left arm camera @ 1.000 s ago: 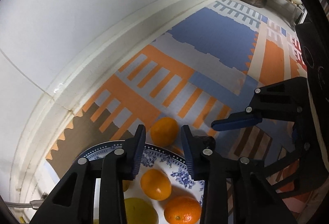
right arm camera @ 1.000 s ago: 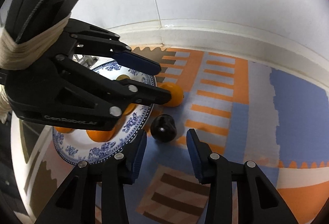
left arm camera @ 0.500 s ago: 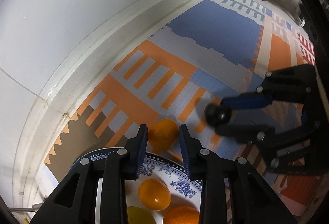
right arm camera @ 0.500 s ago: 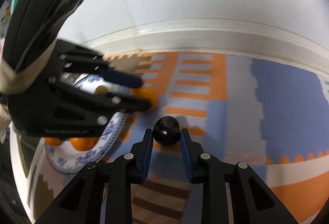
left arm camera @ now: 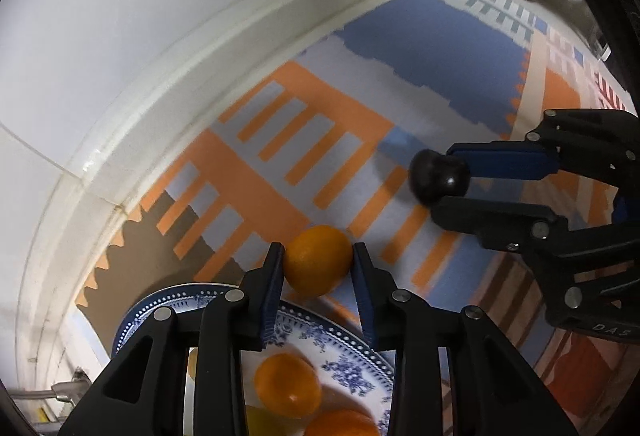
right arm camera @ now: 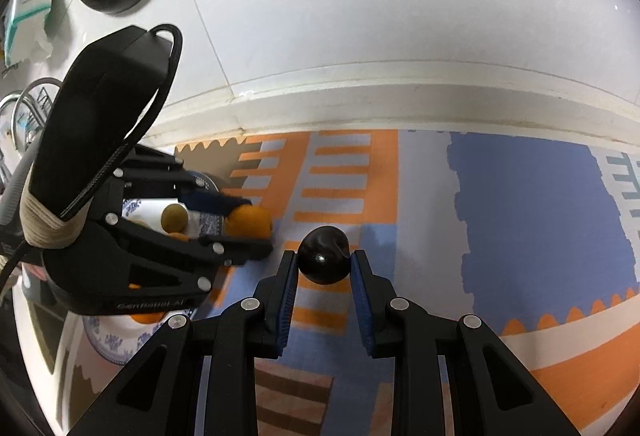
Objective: Organize fruits
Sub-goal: 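Carry the orange and dark plum over the plate with both grippers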
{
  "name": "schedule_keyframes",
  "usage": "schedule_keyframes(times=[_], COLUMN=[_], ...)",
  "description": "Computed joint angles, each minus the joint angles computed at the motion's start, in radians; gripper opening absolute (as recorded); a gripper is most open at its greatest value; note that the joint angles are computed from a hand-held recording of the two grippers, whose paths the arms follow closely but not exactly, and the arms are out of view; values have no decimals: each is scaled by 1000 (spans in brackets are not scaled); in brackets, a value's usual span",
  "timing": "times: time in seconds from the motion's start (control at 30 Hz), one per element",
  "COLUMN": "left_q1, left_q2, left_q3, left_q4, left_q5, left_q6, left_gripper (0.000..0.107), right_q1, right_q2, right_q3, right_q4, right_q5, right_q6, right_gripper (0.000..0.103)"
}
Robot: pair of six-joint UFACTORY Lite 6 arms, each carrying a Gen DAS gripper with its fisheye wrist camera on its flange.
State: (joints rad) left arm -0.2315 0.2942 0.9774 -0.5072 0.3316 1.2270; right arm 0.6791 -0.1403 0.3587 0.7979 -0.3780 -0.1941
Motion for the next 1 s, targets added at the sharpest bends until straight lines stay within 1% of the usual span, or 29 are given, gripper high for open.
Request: schedule_keyframes(times=[0.07, 0.17, 0.27, 0.43, 0.47, 0.5, 0.57, 0.6, 0.67, 0.8, 0.93, 1.0], left_q1=[3, 19, 43, 114, 125, 141, 185, 207, 246, 339, 443, 534], left_q2=[-56, -134, -217, -362, -387, -417, -483, -517, -567, -680, -794, -848], left_q3=[-43, -93, -150, -252, -268, -289, -329, -349, -380, -437, -498, -525], left_q4=[-66, -117, -194, -362, -372, -385, -422, -423, -447, -468, -481, -485], left_q5=[-5, -2, 4, 39, 44, 50, 85, 103, 135, 206, 267, 324], left_q6=[60, 80, 131, 264, 267, 277, 312, 313, 331, 362, 383, 416], left_gripper=[33, 33, 33, 33, 33, 33, 33, 33, 33, 33, 33, 33], right_q1=[10, 43, 64, 146, 166, 171, 215, 213, 261, 346, 414, 444], right_q2=[-14, -94, -120, -223, -238, -241, -275, -262, -285, -298, -284, -265], right_q3=[3, -24, -22, -32, -30, -26, -25, -16, -6, 26, 63, 82], right_q4=[39, 185, 252, 505, 553, 564, 647, 635, 707, 797, 828, 826], right_q5=[-2, -2, -6, -35, -48, -52, -84, -85, -122, -196, -241, -255], right_q6=[-41, -183, -244, -475, -521, -534, -614, -607, -675, -762, -797, -799], right_gripper=[28, 28, 28, 28, 28, 28, 28, 28, 28, 28, 28, 28])
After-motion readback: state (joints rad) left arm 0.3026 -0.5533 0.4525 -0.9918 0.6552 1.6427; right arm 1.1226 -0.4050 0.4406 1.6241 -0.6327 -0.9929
